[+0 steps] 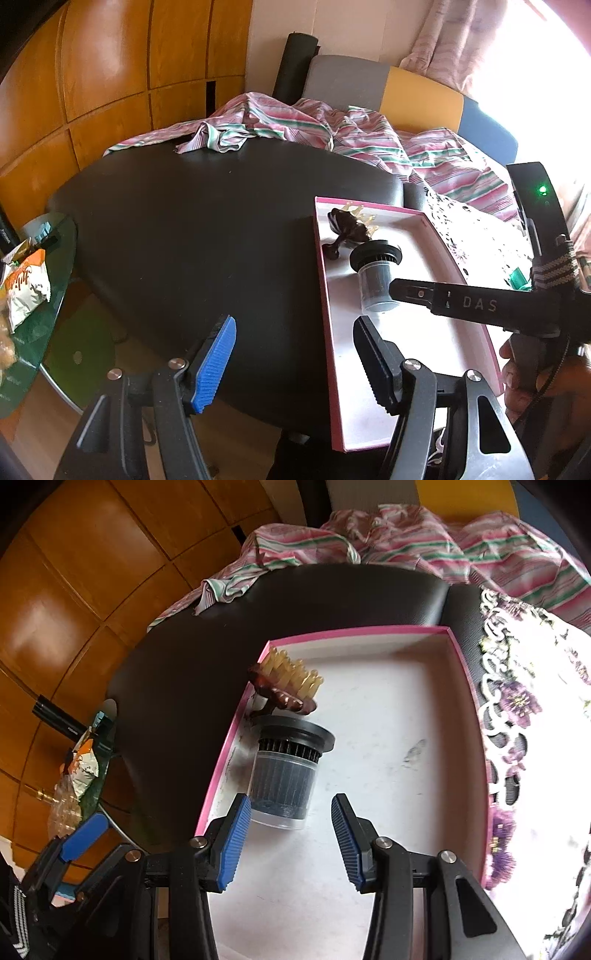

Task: Organize rigid objects
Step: 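Lower the black cup into the tray beside the comb and open the right gripper, then move the left gripper back to the green device on the cloth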

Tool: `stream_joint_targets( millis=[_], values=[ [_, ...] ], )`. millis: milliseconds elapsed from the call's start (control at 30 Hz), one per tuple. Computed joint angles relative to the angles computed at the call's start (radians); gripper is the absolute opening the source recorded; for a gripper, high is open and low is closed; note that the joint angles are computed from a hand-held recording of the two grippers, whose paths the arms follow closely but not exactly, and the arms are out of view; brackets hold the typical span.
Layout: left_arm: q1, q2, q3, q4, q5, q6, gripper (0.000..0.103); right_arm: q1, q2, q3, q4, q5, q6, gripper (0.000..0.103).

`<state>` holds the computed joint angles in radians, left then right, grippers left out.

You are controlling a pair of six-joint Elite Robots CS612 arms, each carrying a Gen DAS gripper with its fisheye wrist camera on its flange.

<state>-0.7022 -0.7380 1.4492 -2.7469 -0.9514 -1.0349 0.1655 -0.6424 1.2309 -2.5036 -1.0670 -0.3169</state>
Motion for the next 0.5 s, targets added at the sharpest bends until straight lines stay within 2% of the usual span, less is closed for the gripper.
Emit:
stream_joint_targets(
  millis=[267,500],
  values=[
    [-0.007,0.002,-0.014,0.004,0.008,0.032,0.067,-0.023,-0.027,0.039,-0.069,-0.016,-0.001,0.046],
    [-0.012,0.012,-0.037,0.004,0.005,0.074,0.067,-0.055,-0.033,0.045,-0.135,-0.055,0.048,0.046]
  ],
)
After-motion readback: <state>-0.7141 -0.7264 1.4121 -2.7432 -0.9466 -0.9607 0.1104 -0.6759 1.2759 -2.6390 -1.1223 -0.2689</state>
